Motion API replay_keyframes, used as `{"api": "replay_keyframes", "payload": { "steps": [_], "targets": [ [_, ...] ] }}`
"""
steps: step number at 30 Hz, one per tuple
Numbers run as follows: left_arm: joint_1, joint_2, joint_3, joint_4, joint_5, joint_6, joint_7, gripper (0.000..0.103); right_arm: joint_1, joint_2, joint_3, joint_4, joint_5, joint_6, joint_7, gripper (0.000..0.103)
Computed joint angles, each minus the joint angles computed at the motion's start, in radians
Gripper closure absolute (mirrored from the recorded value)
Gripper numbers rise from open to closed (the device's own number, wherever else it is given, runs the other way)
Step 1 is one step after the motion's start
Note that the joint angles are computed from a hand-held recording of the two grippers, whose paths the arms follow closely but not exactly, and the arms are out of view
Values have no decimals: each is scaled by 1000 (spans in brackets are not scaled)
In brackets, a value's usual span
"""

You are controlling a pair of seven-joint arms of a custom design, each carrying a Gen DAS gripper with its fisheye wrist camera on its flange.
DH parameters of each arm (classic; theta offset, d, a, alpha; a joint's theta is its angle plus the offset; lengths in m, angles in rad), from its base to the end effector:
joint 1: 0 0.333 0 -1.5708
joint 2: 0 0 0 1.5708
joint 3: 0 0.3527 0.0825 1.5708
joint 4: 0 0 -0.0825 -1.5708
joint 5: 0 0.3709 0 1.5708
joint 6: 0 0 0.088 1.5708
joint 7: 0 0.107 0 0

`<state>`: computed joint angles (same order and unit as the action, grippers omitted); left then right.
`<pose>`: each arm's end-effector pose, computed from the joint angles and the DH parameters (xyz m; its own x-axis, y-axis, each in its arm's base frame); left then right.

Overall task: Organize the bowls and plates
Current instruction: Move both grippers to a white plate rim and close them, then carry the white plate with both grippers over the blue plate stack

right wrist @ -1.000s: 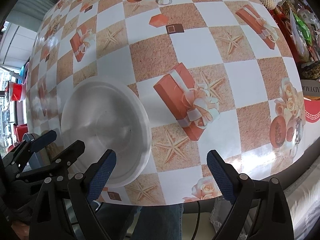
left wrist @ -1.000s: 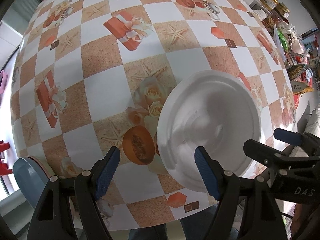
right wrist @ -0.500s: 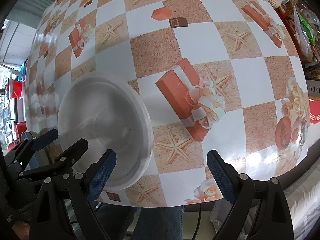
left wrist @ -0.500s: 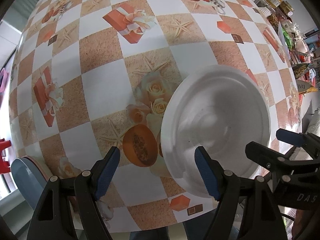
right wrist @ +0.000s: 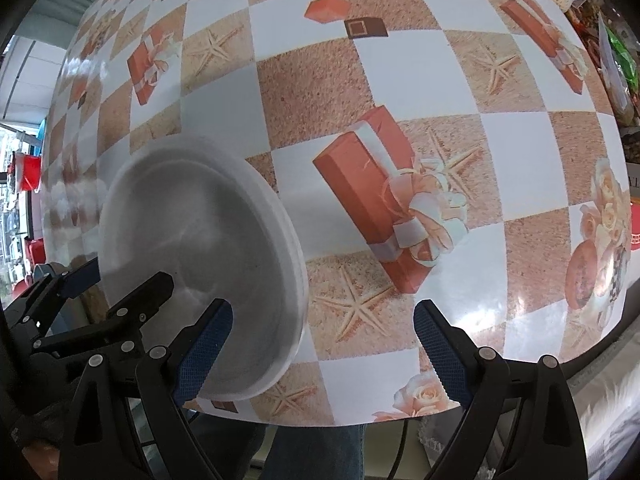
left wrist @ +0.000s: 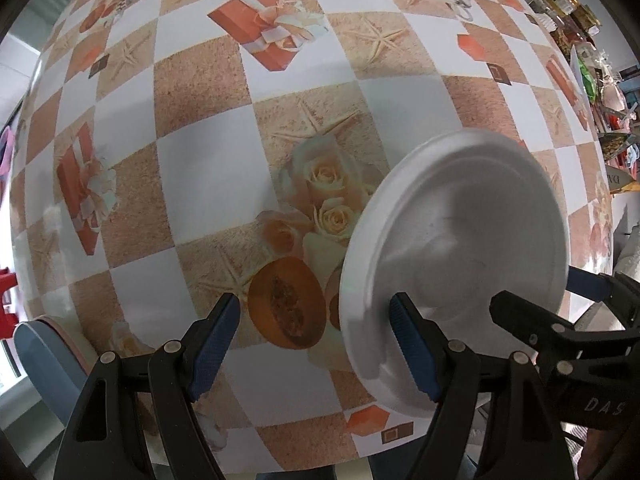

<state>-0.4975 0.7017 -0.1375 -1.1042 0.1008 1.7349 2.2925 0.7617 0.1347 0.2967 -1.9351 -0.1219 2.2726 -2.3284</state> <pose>0.6284 -0.4106 0.4327 -0.9742 -0.2226 0.0360 -0.2204 0.9738 0.0554 0.3039 0.5189 0.4827 -0.9385 -0.2876 -0.1909 -0.3105 0.9450 0.1028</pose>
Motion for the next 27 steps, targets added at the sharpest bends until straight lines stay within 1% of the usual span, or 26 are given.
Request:
{"api": "replay_keyframes", "payload": {
  "steps": [3, 9, 11, 13, 14, 16, 18, 19, 21, 23, 24, 27],
  "targets": [
    [-9, 21, -2, 22, -4, -8, -9, 23, -4, 5, -1, -4, 11, 7, -11, 10],
    [-34, 63, -5, 90, -3, -38, -6, 23, -8, 3, -2, -11, 22, -8, -25, 11],
    [-40, 65, -4, 91, 0, -35, 3, 27, -14, -22, -4, -46, 27, 12, -28, 35],
    [-42, 73, -11, 111, -9, -55, 22, 39, -14, -24, -6, -55, 11, 42, -7, 40],
    [-44, 80, -14, 125, -14, -70, 31, 43, -17, -32, -7, -67, 8, 54, -11, 47],
    [-52, 92, -17, 152, -22, -97, 38, 57, -19, -28, -9, -63, -5, 62, -15, 54],
    [-57, 115, -19, 195, -33, -140, 51, 65, -27, -17, -12, -51, -9, 69, -41, 62],
    [-61, 118, -16, 201, -32, -143, 51, 65, -29, -14, -14, -50, -16, 79, -47, 68],
    [-64, 147, -13, 253, -39, -173, 50, 68, -37, 4, -15, -25, -8, 74, -84, 74],
    [-67, 169, -12, 305, -47, -209, 47, 69, -41, 20, -17, 6, 1, 44, -102, 75],
    [-65, 175, -8, 316, -46, -211, 50, 69, -43, 23, -18, 14, 3, 36, -106, 75],
    [-41, 116, -1, 209, -47, -151, 54, 69, -48, 38, -22, 32, 7, 39, -123, 75]
  ]
}}
